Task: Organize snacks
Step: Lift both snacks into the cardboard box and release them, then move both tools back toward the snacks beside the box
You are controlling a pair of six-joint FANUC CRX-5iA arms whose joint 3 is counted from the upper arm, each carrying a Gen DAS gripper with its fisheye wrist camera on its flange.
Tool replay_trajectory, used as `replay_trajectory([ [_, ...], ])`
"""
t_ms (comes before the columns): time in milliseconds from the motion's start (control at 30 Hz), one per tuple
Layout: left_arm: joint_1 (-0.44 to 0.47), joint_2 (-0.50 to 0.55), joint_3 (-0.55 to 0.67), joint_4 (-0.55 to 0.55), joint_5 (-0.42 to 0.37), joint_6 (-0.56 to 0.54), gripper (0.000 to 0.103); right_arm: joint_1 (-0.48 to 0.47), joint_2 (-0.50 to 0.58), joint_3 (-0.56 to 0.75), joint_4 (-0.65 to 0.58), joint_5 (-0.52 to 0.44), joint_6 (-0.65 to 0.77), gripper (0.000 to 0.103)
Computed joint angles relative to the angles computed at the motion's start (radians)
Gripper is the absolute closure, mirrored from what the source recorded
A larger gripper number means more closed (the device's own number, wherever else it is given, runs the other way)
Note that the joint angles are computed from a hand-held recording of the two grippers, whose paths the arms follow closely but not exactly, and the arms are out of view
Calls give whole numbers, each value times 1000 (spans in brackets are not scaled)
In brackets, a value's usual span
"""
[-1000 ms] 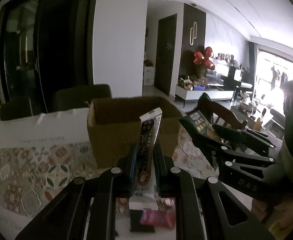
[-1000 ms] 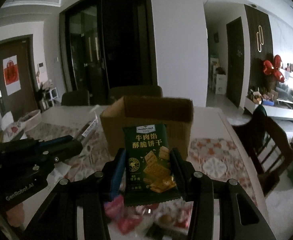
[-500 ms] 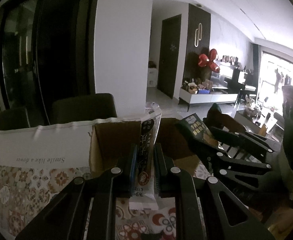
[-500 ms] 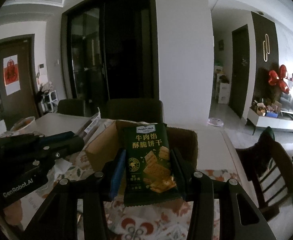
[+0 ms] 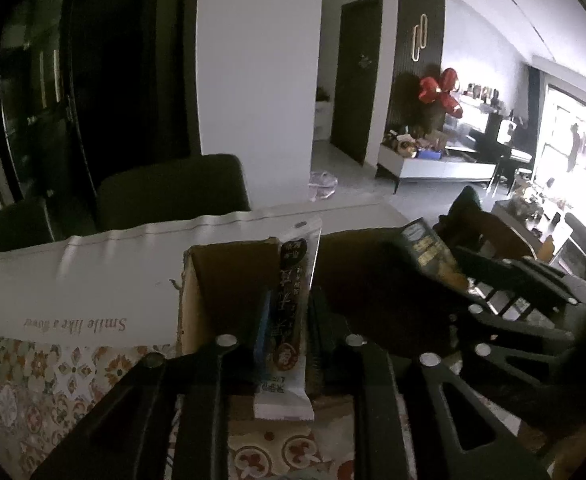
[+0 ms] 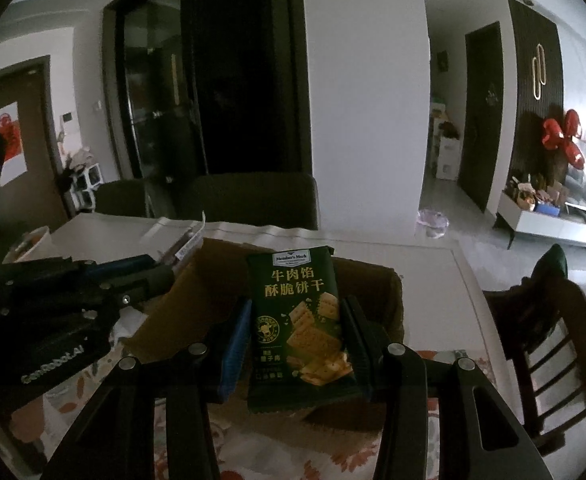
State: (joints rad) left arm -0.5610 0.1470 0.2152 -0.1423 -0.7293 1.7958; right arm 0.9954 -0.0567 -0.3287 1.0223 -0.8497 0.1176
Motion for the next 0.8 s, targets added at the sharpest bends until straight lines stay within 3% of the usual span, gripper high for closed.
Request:
replay_trajectory([
  [67,-1,-5,-5,-27,7,22,56,-5,10,8,-3,-11,5,56],
  [133,-14,-18,-5,-83,-3,70,49,-8,13,9,-7,-12,2,50],
  [167,-21,-24,-2,-116,-14,104,46,-7,15,14,-15,-19,1,44],
  [200,-33,-33,2,-166,-29,155,45,-5,17,18,-16,-31,-6,31],
  [233,-49,-47,5,-229,-52,210,43,2,16,13,0,-53,-36,26],
  [300,-60,-79,-17,-265,-61,237,37,26,15,13,12,-106,-58,25],
  [433,-92,-140,-56,-333,-85,269,25,74,4,3,57,-166,-104,8],
  [800,-178,-291,-169,-442,-189,380,23,245,-48,-63,139,-256,-223,6],
])
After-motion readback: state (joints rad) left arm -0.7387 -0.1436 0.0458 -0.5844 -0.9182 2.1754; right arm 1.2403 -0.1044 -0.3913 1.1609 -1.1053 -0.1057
